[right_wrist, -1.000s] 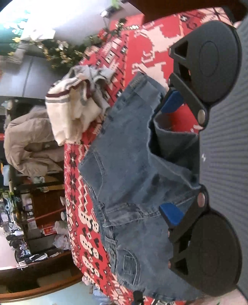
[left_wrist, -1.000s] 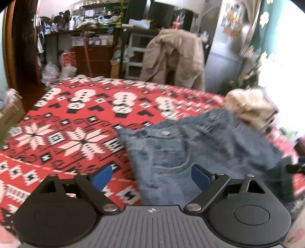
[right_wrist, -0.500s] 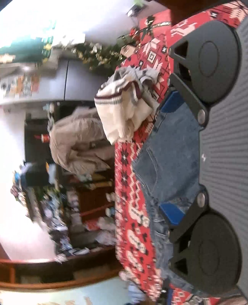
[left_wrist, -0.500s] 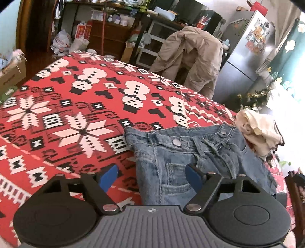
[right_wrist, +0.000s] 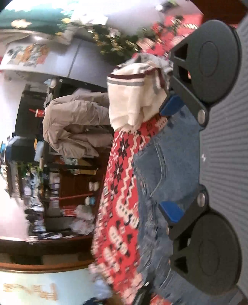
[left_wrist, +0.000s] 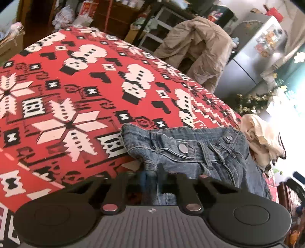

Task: Fold clothes
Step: 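Grasp the waistband of the blue denim shorts with both grippers, then lift the denim shorts up off the bed with both grippers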

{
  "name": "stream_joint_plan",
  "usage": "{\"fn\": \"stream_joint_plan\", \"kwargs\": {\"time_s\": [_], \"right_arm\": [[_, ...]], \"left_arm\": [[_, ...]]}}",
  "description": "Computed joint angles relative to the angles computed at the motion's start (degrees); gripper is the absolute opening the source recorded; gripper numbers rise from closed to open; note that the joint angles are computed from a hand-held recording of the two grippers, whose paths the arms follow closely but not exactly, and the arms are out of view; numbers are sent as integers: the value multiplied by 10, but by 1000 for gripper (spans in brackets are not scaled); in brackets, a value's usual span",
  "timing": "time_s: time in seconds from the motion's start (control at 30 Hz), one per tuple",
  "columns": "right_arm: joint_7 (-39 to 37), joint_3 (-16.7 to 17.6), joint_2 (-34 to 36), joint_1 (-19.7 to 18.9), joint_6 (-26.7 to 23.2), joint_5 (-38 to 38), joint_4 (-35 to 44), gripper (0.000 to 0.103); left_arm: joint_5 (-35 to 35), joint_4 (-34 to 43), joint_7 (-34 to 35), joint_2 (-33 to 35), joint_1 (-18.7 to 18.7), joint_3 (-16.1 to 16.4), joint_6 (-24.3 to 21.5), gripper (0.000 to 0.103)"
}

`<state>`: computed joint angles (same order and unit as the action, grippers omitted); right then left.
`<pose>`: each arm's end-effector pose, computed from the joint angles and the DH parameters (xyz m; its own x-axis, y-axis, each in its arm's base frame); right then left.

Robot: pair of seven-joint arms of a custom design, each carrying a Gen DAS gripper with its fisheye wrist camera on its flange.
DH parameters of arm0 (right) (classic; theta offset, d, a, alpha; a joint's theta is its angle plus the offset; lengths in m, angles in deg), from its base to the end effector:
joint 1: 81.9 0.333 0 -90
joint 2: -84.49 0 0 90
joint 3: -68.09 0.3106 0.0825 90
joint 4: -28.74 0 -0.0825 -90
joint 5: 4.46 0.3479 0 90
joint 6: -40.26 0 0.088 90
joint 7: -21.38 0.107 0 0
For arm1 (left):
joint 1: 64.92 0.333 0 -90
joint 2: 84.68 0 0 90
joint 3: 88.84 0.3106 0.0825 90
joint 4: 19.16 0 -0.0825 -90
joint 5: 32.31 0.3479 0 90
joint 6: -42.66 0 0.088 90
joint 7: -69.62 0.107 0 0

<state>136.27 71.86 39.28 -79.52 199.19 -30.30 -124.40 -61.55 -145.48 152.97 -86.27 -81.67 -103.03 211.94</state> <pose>0.3276 0.0594 0.5771 -0.0442 -0.9902 0.1326 -0.5974 -0.0802 -0.7979 0.4792 -0.2506 0.4936 -0.1175 -0.8789 0.4622 -0.8142 -0.1812 -0.5515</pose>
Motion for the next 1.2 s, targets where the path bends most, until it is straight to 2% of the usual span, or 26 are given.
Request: {"fn": "stream_joint_plan", "kwargs": {"time_s": [0.07,0.17,0.27,0.33,0.4,0.5,0.6,0.7,0.77,0.8,1.0,1.03,1.07,1.1,1.2], "right_arm": [[-23,-13,24,13,2,3,17,78],[-72,-50,62,47,3,29,47,61],[-134,-88,113,79,10,68,83,59],[-181,-114,158,100,9,105,117,59],[-242,-151,211,131,8,157,159,59],[-343,-189,292,160,-16,227,228,59],[-409,-208,367,165,-47,305,293,59],[-449,-211,420,151,-70,402,341,57],[-477,-207,449,136,-94,472,371,42],[-482,-202,457,127,-106,483,381,41],[-491,-165,485,80,-175,480,422,39],[-500,-158,484,72,-182,488,423,38],[-509,-150,481,65,-185,494,420,30],[-517,-142,478,59,-188,501,418,28],[-496,-115,460,48,-145,463,390,16]], "left_arm": [[6,-23,-7,-12,-1,-2,28,9],[-30,-30,9,-12,-6,5,23,9],[-76,-22,42,-8,-9,8,18,14],[-102,-18,59,-7,-9,9,16,23],[-138,-16,83,-8,-10,11,15,27],[-198,-8,124,-7,-10,14,-1,28],[-227,0,141,-5,-5,14,-14,28],[-223,5,135,-2,0,11,-18,28],[-209,10,125,1,4,11,-24,28],[-206,12,125,2,5,11,-27,28],[-247,30,171,9,12,12,-47,28],[-240,32,164,12,13,11,-51,22],[-232,34,154,15,15,11,-55,18],[-223,36,145,18,16,10,-58,13],[-146,26,94,12,13,3,-33,10]]}}
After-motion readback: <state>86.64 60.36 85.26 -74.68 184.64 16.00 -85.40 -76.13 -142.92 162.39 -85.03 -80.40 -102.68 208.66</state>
